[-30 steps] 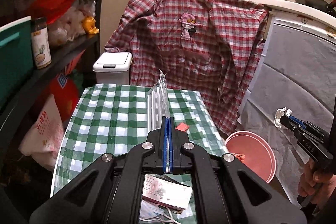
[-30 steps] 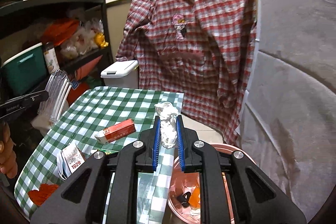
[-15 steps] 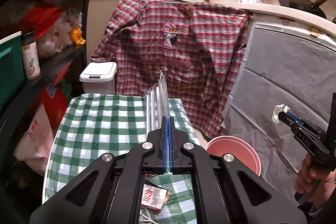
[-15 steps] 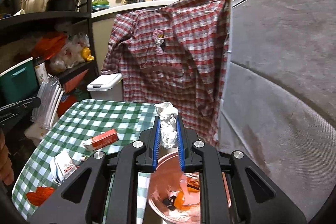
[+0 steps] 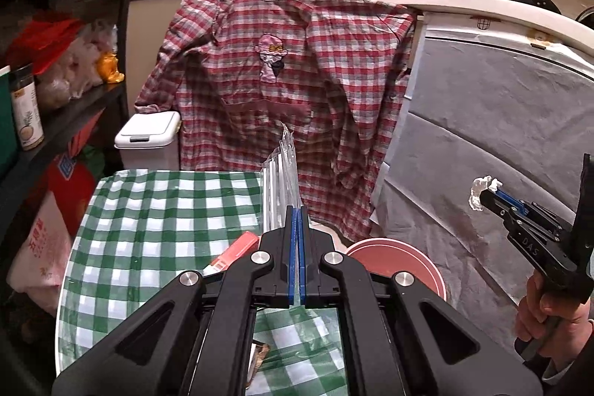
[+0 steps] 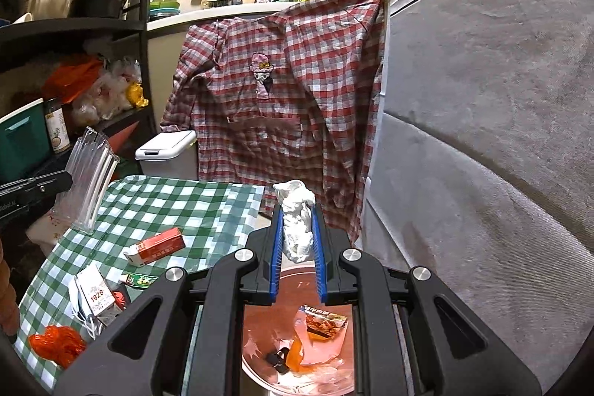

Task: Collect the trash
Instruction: 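Hold the wrapper and tissue in both grippers above the pink bucket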

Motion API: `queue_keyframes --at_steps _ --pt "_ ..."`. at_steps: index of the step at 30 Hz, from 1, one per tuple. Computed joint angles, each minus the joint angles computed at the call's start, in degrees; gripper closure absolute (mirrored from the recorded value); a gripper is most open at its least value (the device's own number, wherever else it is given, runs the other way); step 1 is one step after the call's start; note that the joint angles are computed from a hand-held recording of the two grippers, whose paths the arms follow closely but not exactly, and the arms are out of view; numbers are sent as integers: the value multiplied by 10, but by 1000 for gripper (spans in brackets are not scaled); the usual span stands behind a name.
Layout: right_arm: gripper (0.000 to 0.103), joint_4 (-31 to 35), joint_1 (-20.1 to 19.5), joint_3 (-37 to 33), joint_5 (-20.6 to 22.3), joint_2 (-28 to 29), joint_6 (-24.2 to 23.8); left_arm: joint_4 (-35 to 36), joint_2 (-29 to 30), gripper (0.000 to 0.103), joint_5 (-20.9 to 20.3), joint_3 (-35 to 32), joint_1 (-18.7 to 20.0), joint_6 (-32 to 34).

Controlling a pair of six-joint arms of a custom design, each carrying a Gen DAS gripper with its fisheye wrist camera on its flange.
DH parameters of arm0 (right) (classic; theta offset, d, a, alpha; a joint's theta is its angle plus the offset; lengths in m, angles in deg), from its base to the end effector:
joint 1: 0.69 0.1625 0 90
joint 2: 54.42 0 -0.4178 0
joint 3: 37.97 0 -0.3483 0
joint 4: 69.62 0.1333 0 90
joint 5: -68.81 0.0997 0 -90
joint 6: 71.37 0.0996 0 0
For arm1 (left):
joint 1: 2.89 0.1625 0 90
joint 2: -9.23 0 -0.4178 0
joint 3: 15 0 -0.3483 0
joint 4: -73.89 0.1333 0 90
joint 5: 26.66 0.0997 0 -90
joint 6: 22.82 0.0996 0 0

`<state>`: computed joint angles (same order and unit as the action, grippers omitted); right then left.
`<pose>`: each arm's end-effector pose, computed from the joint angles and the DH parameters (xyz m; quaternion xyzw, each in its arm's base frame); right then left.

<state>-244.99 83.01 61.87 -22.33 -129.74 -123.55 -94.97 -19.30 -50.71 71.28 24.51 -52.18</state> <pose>0.0693 -0.5693 0.4607 0.3314 -0.7960 0.4377 0.2548 -0.4832 -0.5031 0.0655 0.1404 0.8188 -0.4915 0.2613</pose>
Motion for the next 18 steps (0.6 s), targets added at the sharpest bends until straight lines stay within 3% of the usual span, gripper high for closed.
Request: queue_keyframes --at_steps 18 --pt "88 -3 -9 -15 -11 7 1 -15 58 102 -61 -73 9 61"
